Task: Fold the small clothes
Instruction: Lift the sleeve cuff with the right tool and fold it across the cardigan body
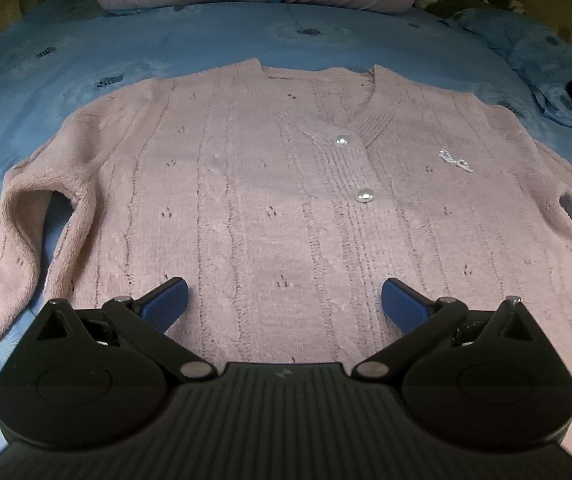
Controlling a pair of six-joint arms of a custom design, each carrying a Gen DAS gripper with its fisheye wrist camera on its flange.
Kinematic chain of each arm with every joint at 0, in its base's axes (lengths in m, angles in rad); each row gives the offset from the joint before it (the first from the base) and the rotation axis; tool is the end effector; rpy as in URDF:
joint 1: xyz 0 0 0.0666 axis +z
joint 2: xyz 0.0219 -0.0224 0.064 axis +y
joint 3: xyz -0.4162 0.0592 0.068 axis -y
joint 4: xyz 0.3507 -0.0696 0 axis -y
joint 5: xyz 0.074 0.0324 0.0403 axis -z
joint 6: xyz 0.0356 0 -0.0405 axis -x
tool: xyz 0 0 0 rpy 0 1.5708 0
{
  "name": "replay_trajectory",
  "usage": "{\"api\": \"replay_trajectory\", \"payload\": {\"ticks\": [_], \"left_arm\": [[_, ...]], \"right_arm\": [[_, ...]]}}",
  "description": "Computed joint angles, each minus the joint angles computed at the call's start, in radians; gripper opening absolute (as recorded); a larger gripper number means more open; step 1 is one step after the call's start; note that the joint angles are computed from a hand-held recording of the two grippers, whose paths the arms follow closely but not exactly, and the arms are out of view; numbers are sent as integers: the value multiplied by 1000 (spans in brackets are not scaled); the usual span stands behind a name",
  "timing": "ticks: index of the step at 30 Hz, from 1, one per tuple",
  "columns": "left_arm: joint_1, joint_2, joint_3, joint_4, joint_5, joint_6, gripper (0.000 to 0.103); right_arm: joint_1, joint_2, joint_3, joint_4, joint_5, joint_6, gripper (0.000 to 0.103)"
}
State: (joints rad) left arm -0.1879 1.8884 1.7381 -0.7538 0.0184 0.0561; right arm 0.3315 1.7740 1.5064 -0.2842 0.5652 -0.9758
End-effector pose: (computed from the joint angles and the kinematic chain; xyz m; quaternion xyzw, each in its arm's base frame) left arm 0.6195 -0.1189 0.3660 0.0652 0.9427 -0.0484 0.3237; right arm 0.5729 0.1766 0.3771 0.3944 0.7522 0.0916 0.5199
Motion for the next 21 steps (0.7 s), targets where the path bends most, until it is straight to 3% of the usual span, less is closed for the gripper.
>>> {"api": "replay_trajectory", "payload": {"ticks": [12, 21], "left_arm": [[15, -4, 16, -17, 19, -20, 103], [48, 8, 62, -59, -20, 33, 103]], "right_arm": [[68, 120, 291, 13, -90, 262, 10], [139, 240, 520, -11, -209, 369, 10]]}}
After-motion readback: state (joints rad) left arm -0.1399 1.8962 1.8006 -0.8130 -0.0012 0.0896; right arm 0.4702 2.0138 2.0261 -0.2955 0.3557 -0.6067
